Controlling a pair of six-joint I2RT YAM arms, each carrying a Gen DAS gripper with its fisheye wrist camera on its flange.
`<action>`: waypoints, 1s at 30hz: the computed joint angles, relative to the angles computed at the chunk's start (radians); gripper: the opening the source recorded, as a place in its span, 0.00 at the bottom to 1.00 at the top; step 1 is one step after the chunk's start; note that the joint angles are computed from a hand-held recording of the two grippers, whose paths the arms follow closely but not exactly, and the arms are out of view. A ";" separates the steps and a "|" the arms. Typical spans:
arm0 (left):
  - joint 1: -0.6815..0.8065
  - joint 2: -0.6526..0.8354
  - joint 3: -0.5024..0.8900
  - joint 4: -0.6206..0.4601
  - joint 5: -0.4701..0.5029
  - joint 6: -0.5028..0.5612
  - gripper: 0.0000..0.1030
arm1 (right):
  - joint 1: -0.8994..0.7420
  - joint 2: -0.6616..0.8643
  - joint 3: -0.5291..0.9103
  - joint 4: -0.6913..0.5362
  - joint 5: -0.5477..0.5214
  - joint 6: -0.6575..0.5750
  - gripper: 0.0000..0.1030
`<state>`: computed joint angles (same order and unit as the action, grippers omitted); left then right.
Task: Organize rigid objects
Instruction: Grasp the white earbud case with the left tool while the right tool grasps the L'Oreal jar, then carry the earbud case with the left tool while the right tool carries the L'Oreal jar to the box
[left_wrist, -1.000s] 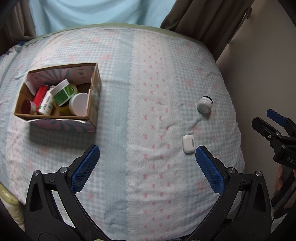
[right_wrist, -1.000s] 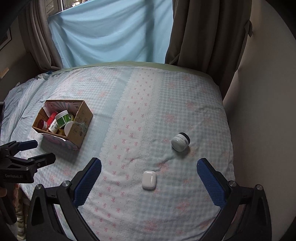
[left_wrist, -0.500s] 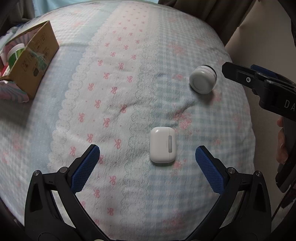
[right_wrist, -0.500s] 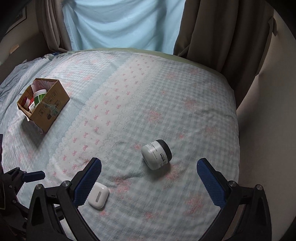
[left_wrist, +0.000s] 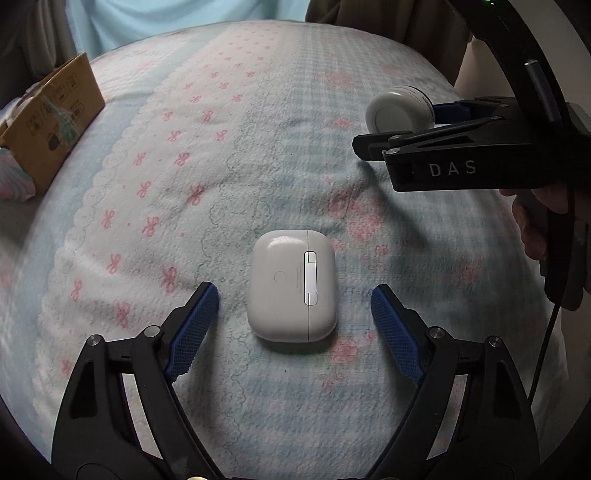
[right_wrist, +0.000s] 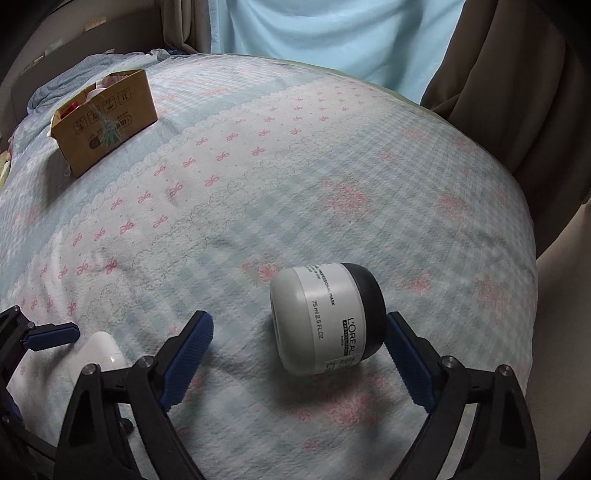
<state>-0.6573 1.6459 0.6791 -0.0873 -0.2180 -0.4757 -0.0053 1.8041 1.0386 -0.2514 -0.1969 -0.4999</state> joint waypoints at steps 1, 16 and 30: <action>-0.001 -0.002 -0.006 0.013 -0.003 0.000 0.82 | -0.001 0.007 -0.001 0.009 -0.006 -0.008 0.79; 0.130 -0.039 -0.051 0.100 0.193 0.108 0.40 | -0.005 0.046 -0.007 0.130 0.015 0.084 0.51; 0.208 -0.133 -0.051 0.042 0.267 0.190 0.40 | 0.032 -0.046 -0.046 0.102 0.090 0.166 0.50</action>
